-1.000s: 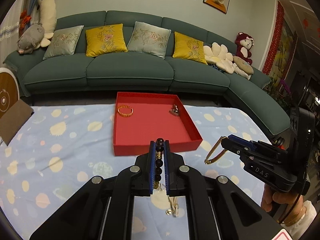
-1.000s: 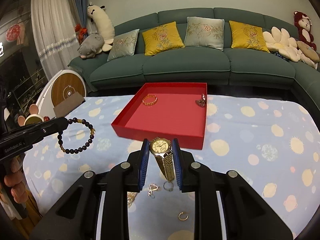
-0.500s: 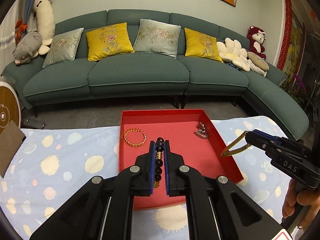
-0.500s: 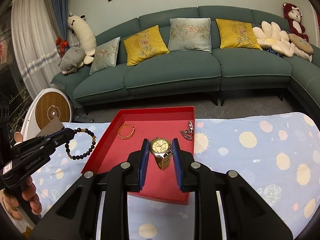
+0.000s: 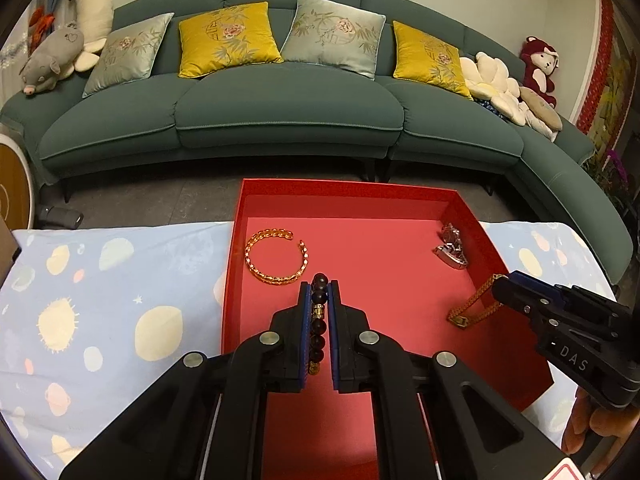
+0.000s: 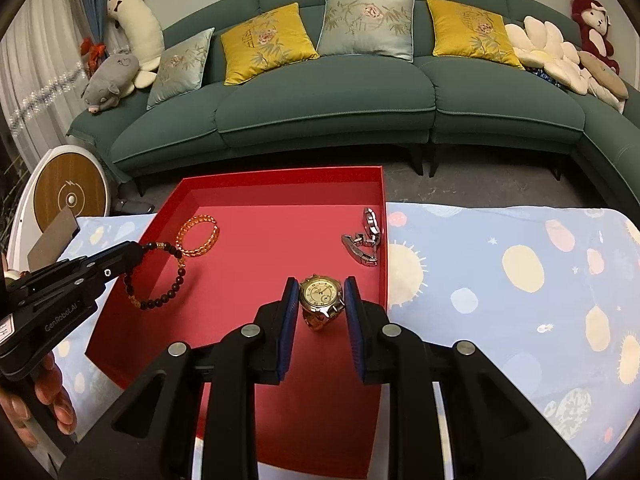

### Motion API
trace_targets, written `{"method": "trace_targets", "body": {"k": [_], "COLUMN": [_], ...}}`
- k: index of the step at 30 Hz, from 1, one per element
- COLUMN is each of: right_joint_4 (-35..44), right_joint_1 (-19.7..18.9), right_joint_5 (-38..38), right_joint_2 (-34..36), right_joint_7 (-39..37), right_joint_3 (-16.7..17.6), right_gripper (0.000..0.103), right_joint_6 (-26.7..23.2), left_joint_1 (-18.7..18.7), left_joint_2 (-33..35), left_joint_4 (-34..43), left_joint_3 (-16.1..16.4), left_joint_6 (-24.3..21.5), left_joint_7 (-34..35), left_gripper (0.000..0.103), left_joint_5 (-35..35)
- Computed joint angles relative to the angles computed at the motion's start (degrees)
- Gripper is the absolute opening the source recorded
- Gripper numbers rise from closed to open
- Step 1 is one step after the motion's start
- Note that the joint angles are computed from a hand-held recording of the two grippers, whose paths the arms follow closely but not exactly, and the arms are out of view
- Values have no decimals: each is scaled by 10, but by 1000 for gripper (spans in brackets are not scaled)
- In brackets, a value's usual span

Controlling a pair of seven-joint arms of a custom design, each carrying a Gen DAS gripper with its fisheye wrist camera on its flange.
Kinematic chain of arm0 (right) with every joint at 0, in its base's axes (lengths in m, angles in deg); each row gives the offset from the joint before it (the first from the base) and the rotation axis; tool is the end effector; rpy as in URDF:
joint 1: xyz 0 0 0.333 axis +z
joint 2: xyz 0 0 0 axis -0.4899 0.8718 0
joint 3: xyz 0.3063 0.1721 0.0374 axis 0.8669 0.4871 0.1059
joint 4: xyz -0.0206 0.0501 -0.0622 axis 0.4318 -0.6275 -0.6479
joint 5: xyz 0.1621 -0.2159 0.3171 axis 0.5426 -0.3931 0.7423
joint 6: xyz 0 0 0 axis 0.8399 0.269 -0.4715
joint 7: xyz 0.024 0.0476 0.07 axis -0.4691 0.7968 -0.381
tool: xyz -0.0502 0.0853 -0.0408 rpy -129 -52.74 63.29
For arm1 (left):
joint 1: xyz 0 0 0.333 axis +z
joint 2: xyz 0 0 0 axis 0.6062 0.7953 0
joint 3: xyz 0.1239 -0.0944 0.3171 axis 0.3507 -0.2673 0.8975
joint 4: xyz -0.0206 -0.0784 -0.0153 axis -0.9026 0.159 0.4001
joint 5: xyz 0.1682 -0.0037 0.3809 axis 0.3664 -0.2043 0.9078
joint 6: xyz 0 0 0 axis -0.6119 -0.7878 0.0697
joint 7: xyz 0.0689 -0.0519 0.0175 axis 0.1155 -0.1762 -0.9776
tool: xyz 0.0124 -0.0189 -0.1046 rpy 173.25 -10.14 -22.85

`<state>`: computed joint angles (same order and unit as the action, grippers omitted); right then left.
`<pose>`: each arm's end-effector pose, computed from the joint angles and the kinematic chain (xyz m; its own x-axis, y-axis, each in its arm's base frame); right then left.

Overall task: Organize jewelry
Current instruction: 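Carry the bead bracelet and gold watch into the red tray and open both tools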

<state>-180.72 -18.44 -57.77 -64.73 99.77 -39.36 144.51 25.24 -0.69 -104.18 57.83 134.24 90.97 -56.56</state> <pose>0.6800 0.1421 0.4222 0.0646 -0.9855 -0.1567 -0.7167 0.0635 -0.6945 0.7028 -0.2398 0.4313 -0.2245 -0.9667 0.1230 -0.7183 0.0789 -0.6913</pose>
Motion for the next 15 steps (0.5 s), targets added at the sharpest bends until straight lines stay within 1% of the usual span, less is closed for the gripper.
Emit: {"method": "trace_targets", "body": {"k": [1,2,3,4,5,6,8,9,10,11,12,13,14,15], "right_joint_4": [5,6,4,0,0,-3,-9,-12,-15,-18,-24,-33,-45,-56], "right_joint_1": [0,-1,-17,-23,-39,-56,-88,-103,-108,-123,-145,-161,-176,-202], "right_joint_5": [0,1,11,16,23,29,39,40,41,42,42,40,38,29], "right_joint_2": [6,9,12,14,15,14,8,5,-1,-7,-15,-25,-40,-53], "right_joint_7": [0,-2,-14,-19,-28,-37,-48,-52,-50,-49,-48,-43,-37,-30], "right_joint_3": [0,1,20,28,45,65,102,118,121,136,158,173,185,210], "right_gripper": [23,23,24,26,28,28,29,29,29,29,29,29,29,30], "right_joint_6": [-1,4,18,40,52,63,87,94,100,106,113,119,127,130], "left_joint_1": [-6,-3,-11,-24,-31,-31,-27,-24,-22,-11,-1,3,-3,-6], "left_joint_2": [2,5,4,4,2,0,-6,-10,-15,-22,-29,-40,-51,-64], "left_joint_4": [1,1,-4,-8,-11,-12,-15,-18,-19,-22,-25,-31,-38,-45], "left_joint_3": [9,8,20,38,48,49,49,47,46,36,25,21,29,32], "left_joint_6": [2,7,24,39,46,48,52,58,59,60,63,67,68,68], "left_joint_7": [-7,-9,-22,-40,-49,-53,-61,-64,-67,-63,-59,-59,-66,-70], "left_gripper": [6,6,11,12,15,21,26,26,26,26,26,26,26,26], "left_joint_5": [4,3,7,15,20,22,22,20,19,14,8,3,5,7]}}
